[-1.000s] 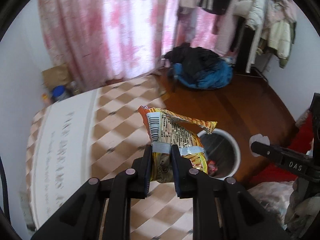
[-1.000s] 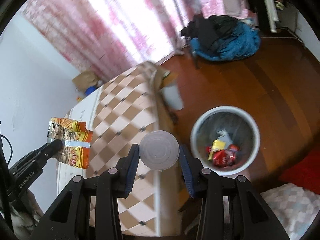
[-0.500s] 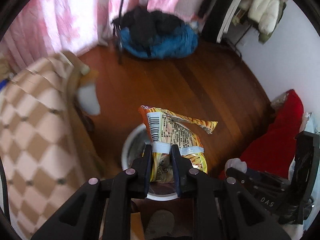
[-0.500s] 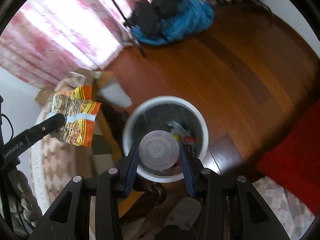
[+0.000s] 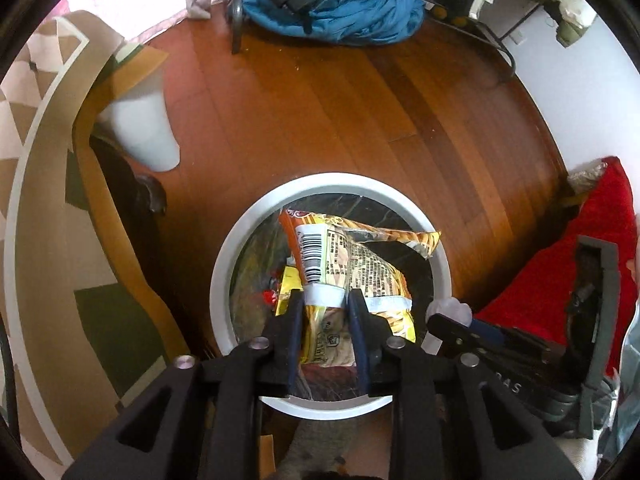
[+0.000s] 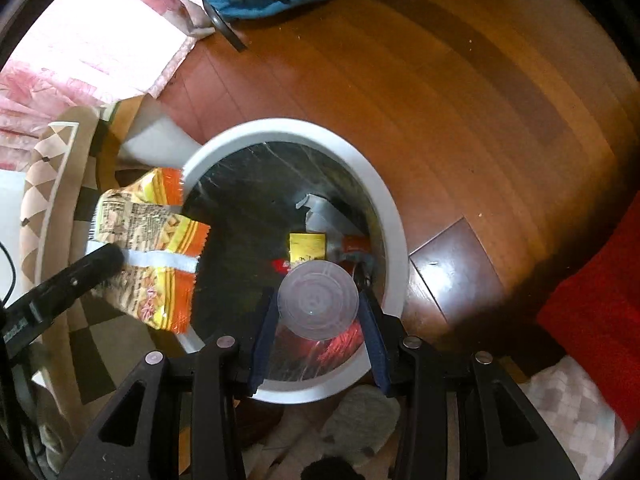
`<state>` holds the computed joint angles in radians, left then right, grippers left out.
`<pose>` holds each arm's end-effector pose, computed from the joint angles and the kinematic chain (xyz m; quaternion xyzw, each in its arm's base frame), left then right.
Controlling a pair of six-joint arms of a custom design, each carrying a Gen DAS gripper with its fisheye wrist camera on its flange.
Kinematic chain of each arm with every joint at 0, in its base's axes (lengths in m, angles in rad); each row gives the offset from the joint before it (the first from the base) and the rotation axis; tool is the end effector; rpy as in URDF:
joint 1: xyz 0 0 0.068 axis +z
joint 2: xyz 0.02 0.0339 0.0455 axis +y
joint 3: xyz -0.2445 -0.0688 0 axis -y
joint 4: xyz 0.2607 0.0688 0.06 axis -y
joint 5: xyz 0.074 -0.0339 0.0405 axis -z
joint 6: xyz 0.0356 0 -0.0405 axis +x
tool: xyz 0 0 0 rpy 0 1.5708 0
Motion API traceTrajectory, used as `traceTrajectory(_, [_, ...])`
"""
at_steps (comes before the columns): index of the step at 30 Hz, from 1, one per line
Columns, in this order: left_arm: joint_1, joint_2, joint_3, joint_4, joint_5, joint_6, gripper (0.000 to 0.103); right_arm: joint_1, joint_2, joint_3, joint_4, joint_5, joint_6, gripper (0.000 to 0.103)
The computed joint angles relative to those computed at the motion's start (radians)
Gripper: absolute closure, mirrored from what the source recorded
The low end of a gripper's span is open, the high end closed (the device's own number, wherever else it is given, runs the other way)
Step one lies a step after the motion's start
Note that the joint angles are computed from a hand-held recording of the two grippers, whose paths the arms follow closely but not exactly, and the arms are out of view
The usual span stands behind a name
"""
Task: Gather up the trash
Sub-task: 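Carry both items over the bin and open both tools to drop them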
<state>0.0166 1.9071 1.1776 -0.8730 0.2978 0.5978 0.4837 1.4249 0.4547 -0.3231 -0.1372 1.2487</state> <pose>0.3317 -0.0049 0.1073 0.2811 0.9480 -0.1461 0.0299 0.1847 0.1025 0.0691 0.3600 0.9202 0.1491 0.0376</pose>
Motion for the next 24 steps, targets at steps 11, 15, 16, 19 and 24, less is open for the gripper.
traceTrajectory(11, [0.052, -0.153, -0.042, 0.021, -0.036, -0.009, 0.000, 0.031, -0.066, 0.035, -0.122, 0.047, 0.026, 0.004])
traceTrajectory(15, [0.064, -0.239, -0.069, 0.020, -0.060, 0.005, 0.000, 0.064, -0.125, 0.119, -0.340, 0.101, 0.027, 0.000])
traceTrajectory(16, [0.065, -0.255, -0.074, 0.019, -0.063, 0.007, 0.000, 0.074, -0.140, 0.138, -0.392, 0.114, 0.031, 0.000])
traceTrajectory(19, [0.092, -0.335, -0.084, -0.026, -0.062, 0.034, 0.000, 0.127, -0.190, 0.217, -0.561, 0.164, 0.065, 0.000])
traceTrajectory(24, [0.178, -0.461, -0.037, -0.181, -0.006, 0.103, 0.000, 0.243, -0.290, 0.359, -0.792, 0.224, 0.170, 0.000])
